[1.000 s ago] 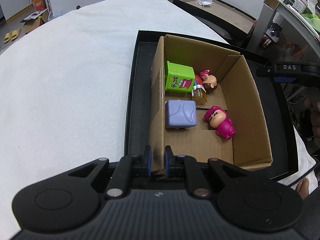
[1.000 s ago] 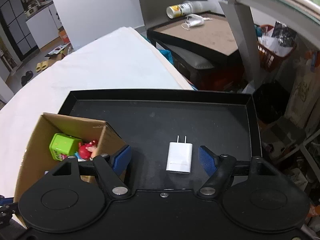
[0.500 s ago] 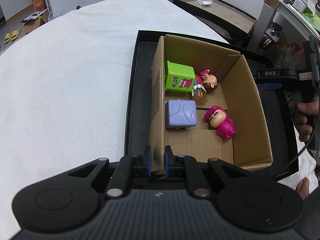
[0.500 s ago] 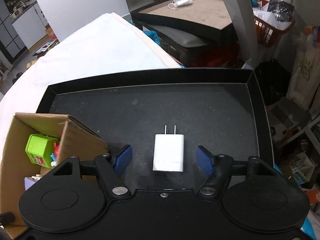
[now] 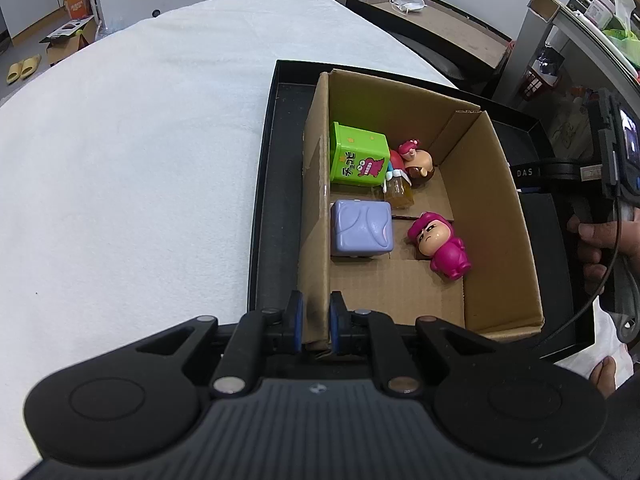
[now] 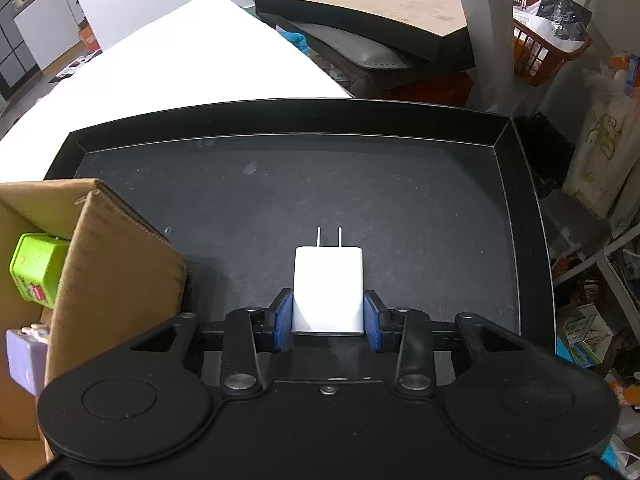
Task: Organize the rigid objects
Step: 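Close the right gripper on the white charger and lift, then carry the white charger into the cardboard box and open the right gripper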
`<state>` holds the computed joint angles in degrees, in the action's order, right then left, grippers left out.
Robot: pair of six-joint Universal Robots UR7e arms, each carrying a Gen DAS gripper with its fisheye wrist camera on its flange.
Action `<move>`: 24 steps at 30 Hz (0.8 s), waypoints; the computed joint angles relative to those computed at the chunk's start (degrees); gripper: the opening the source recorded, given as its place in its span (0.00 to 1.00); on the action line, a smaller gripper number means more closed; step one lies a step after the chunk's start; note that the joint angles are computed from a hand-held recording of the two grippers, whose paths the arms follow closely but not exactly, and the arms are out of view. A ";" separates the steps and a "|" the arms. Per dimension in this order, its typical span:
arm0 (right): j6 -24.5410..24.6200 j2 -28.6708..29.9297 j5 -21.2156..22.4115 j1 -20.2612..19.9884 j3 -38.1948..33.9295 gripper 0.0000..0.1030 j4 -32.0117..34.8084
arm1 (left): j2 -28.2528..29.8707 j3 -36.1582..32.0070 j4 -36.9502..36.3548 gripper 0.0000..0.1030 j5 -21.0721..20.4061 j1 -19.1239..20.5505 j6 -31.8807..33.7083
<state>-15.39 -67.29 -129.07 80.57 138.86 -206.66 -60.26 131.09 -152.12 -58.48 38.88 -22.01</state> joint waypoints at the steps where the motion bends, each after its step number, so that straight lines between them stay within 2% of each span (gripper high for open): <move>1: 0.13 -0.17 -0.02 0.16 0.08 0.35 0.05 | 0.02 0.03 -0.04 0.12 0.05 -0.01 0.02; 14: -0.37 -5.17 5.20 1.77 2.91 0.35 -2.29 | 0.20 0.08 0.99 0.12 1.34 -1.08 -1.15; 24: -1.11 -9.06 7.26 3.82 4.19 0.35 -2.43 | 0.31 0.12 1.40 0.12 2.08 -1.60 -1.39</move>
